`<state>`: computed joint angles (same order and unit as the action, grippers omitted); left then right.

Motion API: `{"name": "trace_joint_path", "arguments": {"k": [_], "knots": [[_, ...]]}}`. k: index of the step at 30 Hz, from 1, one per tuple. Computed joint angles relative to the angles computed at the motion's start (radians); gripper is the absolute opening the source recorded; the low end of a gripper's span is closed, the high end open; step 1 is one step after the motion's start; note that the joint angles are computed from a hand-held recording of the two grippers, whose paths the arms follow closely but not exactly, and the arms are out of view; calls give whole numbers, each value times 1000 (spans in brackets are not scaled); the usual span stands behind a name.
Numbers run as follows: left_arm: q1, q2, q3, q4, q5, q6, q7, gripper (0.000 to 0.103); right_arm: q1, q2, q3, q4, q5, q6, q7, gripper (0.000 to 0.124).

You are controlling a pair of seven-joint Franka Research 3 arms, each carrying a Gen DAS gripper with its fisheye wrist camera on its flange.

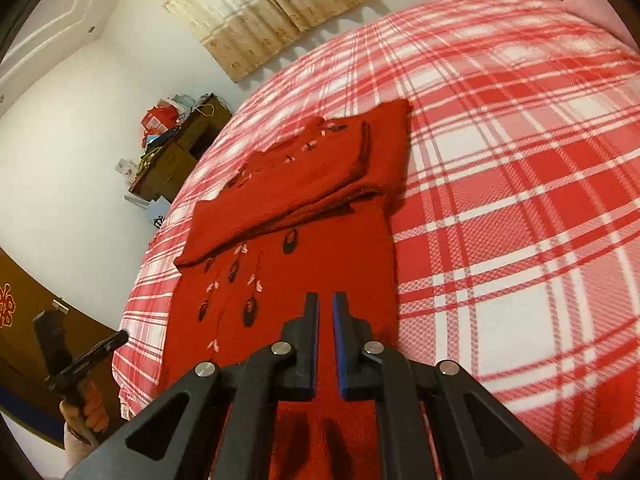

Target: Fold small clothes

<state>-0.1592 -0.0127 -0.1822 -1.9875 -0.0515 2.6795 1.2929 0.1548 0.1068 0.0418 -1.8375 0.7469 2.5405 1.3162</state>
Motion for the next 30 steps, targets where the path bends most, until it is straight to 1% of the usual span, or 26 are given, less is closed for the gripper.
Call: {"name": "trace_joint_path", "arguments": {"k": [1, 2, 3, 5, 8, 10, 12, 14, 16, 17, 18, 19, 20, 21, 22, 24, 28, 30], "knots": [[1, -24, 1, -25, 17, -10, 0, 28, 2, 1, 1, -2, -5, 3, -7, 7], [0, -54, 3, -60, 3, -19, 19, 44, 5, 0, 2, -5, -16, 9, -10, 7], [-6, -78, 10, -88, -37, -24, 55, 58, 9, -6, 2, -12, -36, 25, -13, 7], [-33, -136, 33, -169, -160, -28, 150, 64, 14, -13, 4, -25, -42, 51, -21, 7], [-70, -173, 55, -242, -270, -60, 206, 64, 12, -15, 6, -31, 8, 67, -41, 7], [-82, -172, 54, -261, -305, -79, 200, 64, 13, -26, 8, -44, 40, 87, -45, 7], [-89, -150, 52, -260, -340, -100, 178, 61, 18, -52, 9, -71, 63, 122, -51, 7], [-89, -156, 39, -272, -340, -76, 161, 61, 27, -81, 8, -102, 59, 150, -54, 7], [-97, -157, 41, -268, -351, -81, 180, 58, 40, -122, 7, -146, 38, 188, -55, 7], [-102, -153, 44, -261, -369, -95, 191, 49, 47, -141, 7, -167, 18, 204, -48, 7], [-106, -147, 48, -253, -392, -114, 205, 37, 53, -164, 6, -191, 7, 219, -49, 7], [-108, -141, 47, -247, -404, -134, 216, 31, 60, -180, 3, -208, 7, 227, -58, 7], [-104, -137, 40, -245, -392, -142, 210, 19, 67, -195, -1, -224, 7, 233, -68, 7], [-99, -131, 31, -241, -365, -146, 193, 14, 72, -213, -1, -243, -10, 242, -67, 7], [-94, -127, 22, -240, -335, -144, 171, 14, 77, -223, -2, -256, -25, 249, -62, 7], [-95, -129, 19, -240, -333, -136, 168, 10, 82, -241, -6, -277, -61, 256, -52, 7], [-116, -135, 44, -219, -486, -122, 261, 9, 82, -244, -12, -286, -123, 267, -25, 7], [-113, -120, 47, -183, -522, -123, 291, 9, 84, -240, -17, -287, -126, 268, -15, 9]]}}
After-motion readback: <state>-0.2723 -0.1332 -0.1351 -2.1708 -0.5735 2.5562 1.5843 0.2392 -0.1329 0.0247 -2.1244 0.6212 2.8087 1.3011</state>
